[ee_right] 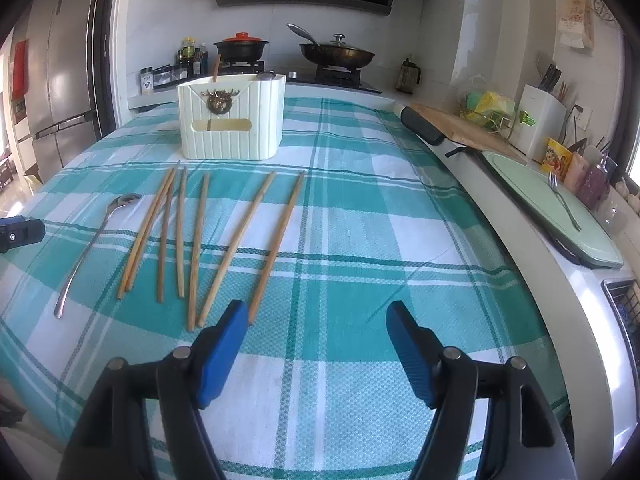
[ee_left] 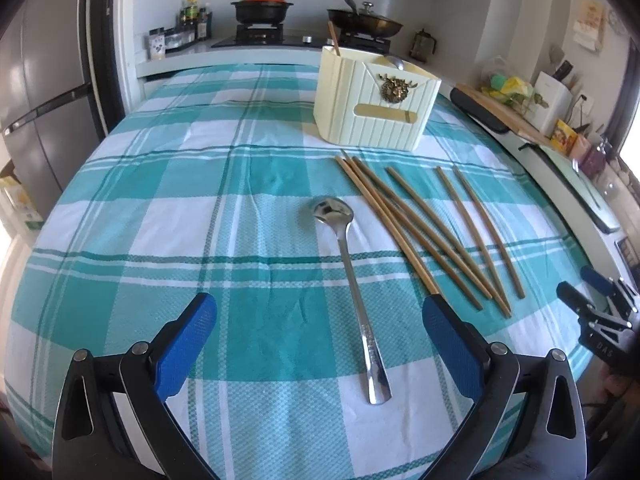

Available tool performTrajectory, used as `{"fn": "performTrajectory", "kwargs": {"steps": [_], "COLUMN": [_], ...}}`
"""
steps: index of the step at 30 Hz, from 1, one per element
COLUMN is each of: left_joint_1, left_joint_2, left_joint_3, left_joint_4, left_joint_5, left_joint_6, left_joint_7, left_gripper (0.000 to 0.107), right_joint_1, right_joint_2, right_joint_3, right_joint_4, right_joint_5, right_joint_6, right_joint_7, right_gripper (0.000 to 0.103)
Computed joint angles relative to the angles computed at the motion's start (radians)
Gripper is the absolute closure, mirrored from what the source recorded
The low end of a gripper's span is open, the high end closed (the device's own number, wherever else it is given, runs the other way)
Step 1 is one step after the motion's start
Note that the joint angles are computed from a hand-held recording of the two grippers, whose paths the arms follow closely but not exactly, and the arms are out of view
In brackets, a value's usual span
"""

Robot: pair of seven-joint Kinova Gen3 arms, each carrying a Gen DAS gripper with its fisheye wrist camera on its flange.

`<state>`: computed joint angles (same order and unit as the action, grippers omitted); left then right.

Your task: Organize utensils

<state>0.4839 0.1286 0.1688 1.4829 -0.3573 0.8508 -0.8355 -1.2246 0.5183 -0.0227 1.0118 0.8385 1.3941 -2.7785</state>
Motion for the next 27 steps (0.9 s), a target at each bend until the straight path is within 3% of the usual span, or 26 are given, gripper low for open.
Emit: {"fn": "performTrajectory", "kwargs": {"steps": [27], "left_joint_1": [0.035], "left_joint_2": [0.038], "left_joint_3": [-0.015], "left_joint_4": [-0.033], "left_joint_5": [-0.042], "left_joint_6": [0.06], "left_joint_7": [0.031], "left_gripper": [0.005], "right_joint_1": [0.012], "right_joint_2": [0.0], "right_joint_3": [0.0], "right_joint_4": [0.007], "right_joint_5": [-0.026], "right_joint_6": [-0.04], "right_joint_7": [-0.007], "right_gripper": [0.03]}}
